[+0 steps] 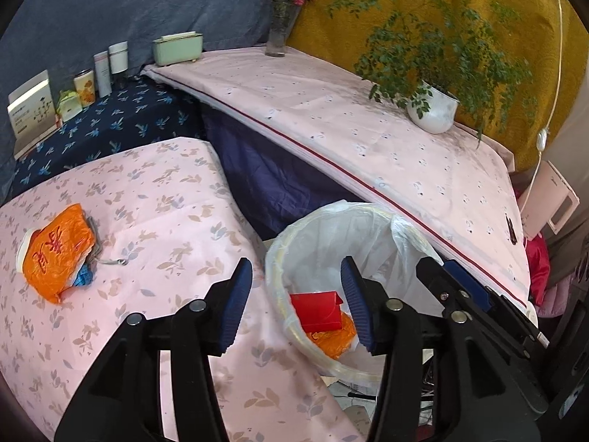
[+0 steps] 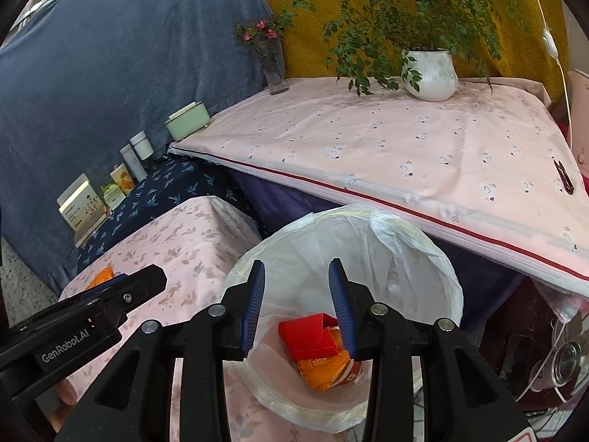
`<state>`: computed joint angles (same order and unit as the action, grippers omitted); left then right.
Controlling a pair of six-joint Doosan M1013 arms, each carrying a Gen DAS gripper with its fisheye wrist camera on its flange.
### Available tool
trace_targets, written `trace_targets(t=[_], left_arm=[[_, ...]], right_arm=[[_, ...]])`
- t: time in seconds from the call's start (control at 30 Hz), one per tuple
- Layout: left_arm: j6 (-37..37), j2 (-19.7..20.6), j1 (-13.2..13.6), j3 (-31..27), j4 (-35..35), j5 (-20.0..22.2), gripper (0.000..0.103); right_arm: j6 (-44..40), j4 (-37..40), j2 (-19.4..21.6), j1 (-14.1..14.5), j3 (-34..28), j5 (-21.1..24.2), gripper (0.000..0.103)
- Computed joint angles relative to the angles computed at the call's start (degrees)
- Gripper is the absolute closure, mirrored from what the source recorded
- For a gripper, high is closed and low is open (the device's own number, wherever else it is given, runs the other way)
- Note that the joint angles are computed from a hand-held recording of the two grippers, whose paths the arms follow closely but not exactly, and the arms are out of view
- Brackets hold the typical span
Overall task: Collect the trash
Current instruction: 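Open both grippers to drop the envelope and cloth into the bin, then move both tools back to the second orange bag and blue tape measure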
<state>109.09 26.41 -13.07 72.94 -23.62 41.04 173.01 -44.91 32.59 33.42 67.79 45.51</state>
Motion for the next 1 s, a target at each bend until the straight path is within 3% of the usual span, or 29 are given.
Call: trace_targets(t=[0.2, 0.43, 0.87, 1.0], left_arm=[[-3.37, -0.31, 1.40, 0.61, 1.49, -0.99, 0.047], [-6.40, -0.59, 3.25, 1.31, 2.75, -1.70, 0.046], [-15.27, -1.32, 6.70, 3.17, 7.52, -5.13, 0.022], [-19.29, -1.01, 7.77, 3.14, 10.07, -5.59, 0.021]], right_arm=[[-2.41, 1.11, 1.10, 0.55, -1.99, -0.05, 0.064], [-6.28, 2.92, 2.89, 1.38, -5.04, 0.42, 0.063], [-13.78, 6.81, 6.60, 2.88, -11.43, 1.39, 0.057], [-16.36, 8.69, 7.89, 3.19, -13.49, 1.64, 0.057]])
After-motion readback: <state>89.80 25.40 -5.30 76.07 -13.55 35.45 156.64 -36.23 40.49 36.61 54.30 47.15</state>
